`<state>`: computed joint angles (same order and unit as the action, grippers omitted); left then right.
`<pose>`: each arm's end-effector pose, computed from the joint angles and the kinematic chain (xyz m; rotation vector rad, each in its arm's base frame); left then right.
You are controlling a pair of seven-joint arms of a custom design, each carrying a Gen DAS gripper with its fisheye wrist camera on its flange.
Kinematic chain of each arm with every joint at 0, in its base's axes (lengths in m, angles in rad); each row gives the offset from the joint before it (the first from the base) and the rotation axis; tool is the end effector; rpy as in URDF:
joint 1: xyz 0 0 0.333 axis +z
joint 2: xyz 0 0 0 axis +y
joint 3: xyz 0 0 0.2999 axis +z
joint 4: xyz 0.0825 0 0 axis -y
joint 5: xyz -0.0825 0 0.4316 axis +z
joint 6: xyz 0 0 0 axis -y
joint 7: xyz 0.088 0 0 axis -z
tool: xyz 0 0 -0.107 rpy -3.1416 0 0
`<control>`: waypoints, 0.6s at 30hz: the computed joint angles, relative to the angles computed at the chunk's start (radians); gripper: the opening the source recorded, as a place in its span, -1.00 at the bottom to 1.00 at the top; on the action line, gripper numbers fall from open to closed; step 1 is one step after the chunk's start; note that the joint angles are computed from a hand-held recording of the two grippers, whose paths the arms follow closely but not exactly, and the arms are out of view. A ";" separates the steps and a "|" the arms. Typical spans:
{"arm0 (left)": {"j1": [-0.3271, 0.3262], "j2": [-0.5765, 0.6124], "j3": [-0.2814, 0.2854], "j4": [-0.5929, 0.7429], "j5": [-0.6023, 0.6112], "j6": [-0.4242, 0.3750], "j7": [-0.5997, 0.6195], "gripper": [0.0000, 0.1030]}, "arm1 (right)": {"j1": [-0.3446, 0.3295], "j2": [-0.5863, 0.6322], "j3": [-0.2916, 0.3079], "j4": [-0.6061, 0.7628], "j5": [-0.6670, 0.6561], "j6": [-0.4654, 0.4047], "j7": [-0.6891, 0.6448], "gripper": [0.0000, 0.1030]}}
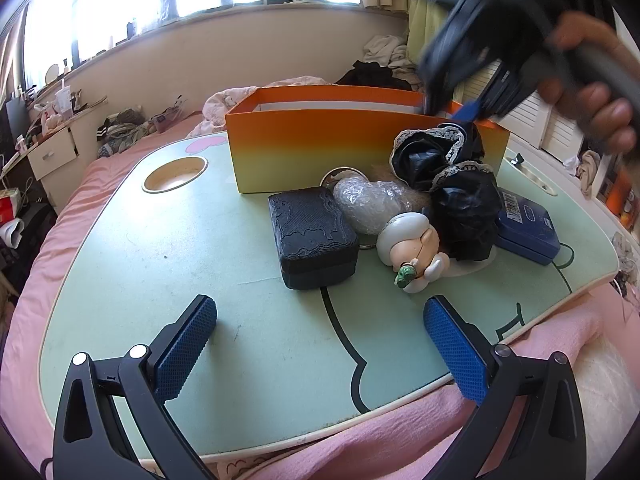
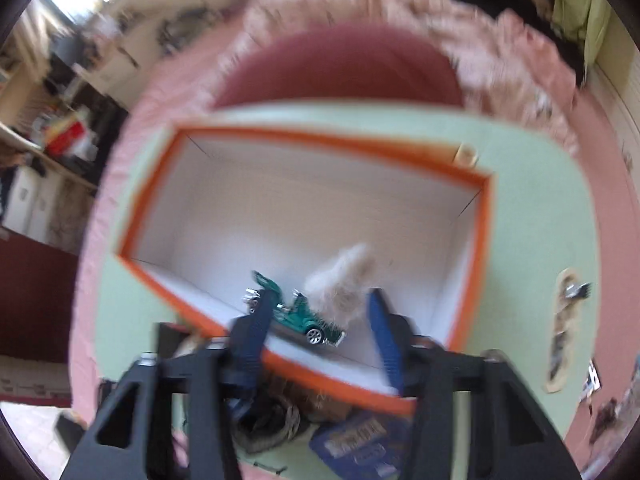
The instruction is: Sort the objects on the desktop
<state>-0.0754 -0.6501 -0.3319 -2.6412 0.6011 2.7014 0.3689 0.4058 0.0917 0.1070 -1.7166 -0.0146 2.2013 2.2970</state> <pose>0.4077 -0.1964 0.4730 -1.9533 1.4080 -0.7798 0.5858 0.3266 0.5379 -1.7321 2.1392 -0.0958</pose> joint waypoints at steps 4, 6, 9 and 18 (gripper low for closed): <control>0.002 0.001 0.002 0.000 0.002 0.002 -0.002 0.99 | -0.017 0.000 -0.004 -0.008 0.085 0.032 -0.030 -0.97; 0.005 0.003 0.002 0.001 0.005 0.003 -0.004 0.99 | -0.022 -0.012 -0.006 -0.033 0.104 0.074 -0.024 -0.98; 0.005 0.000 0.003 -0.002 0.005 0.005 -0.003 0.99 | -0.023 -0.063 -0.006 -0.113 0.077 0.207 -0.005 -0.98; 0.008 0.000 -0.001 -0.002 0.007 0.003 -0.011 0.99 | -0.067 -0.322 0.106 -0.406 -0.212 0.596 0.235 -0.98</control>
<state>-0.0673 -0.6499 -0.3325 -2.6436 0.6079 2.7046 0.3580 0.3386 -0.2300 0.2134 -2.1222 -0.2263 2.7974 2.5325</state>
